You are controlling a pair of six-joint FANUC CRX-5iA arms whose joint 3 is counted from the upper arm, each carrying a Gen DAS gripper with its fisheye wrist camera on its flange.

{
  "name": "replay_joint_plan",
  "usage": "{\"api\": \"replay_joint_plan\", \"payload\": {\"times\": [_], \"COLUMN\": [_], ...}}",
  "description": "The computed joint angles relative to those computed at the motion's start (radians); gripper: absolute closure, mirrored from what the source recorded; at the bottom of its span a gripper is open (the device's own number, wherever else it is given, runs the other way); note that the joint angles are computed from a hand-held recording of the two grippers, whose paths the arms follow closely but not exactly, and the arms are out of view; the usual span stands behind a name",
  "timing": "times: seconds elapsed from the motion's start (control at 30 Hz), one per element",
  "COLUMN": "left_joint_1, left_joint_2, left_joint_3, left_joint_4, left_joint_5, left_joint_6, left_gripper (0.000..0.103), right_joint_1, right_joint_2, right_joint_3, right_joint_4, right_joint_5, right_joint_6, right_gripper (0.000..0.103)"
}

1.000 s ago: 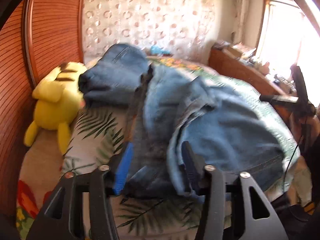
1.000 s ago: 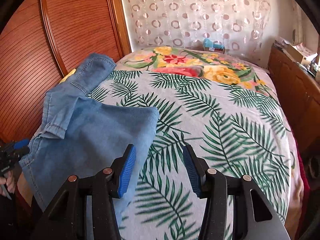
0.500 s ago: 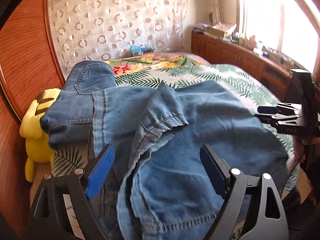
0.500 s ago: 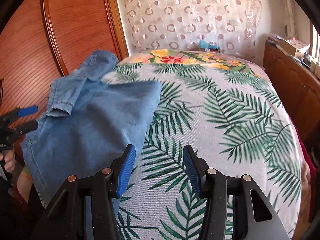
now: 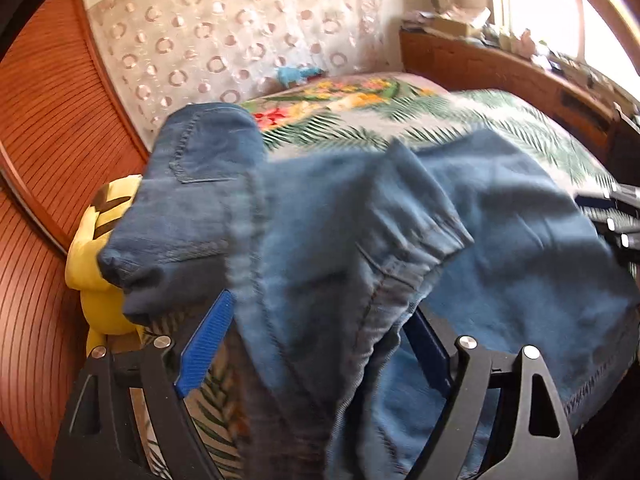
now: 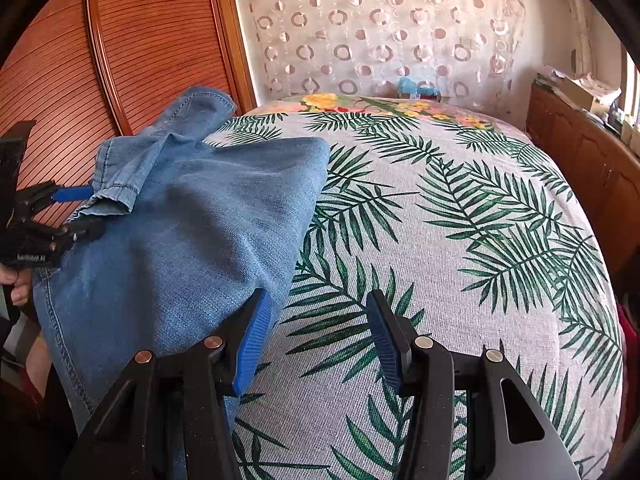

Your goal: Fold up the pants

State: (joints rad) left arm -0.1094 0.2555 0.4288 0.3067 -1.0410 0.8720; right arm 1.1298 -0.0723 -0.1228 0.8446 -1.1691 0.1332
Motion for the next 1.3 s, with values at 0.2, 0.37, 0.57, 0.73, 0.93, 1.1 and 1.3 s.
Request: {"api": "replay_joint_plan", "payload": {"times": [0.2,0.37,0.57,0.73,0.93,1.1,1.3], "left_joint_1": [0.056,0.077,0.098,0.098,0.088,0.075,0.054], "left_joint_2": [0.028,0.037,-0.01,-0.053,-0.107,-0.136,-0.156], "left_joint_3": [0.031,0.039,-0.048,-0.116,-0.206,-0.253,-0.286], "left_joint_4": [0.082,0.058,0.128,0.192,0.288,0.342,0.366], "left_joint_5": [0.047,0.061,0.096,0.128,0.152,0.152,0.154], "left_joint_6": [0.057,0.095,0.048,0.011,-0.055,-0.1,-0.127], "left_gripper": [0.017,0.017,0.017,0.017,0.017,0.017,0.017], "right_joint_1": [0.024,0.025,0.02,0.015,0.012,0.012,-0.001], "right_joint_2": [-0.004,-0.008,-0.008,-0.006,-0.01,0.003,0.007], "right_joint_3": [-0.018,-0.019,-0.012,-0.008,-0.011,0.016,0.058], "right_joint_4": [0.03,0.025,0.012,0.005,0.004,-0.011,-0.023], "right_joint_5": [-0.017,-0.016,-0.013,-0.01,-0.004,-0.03,-0.024], "right_joint_6": [-0.015,-0.012,-0.004,-0.003,-0.011,0.008,0.047], "right_gripper": [0.052,0.052,0.052,0.052,0.052,0.052,0.052]}}
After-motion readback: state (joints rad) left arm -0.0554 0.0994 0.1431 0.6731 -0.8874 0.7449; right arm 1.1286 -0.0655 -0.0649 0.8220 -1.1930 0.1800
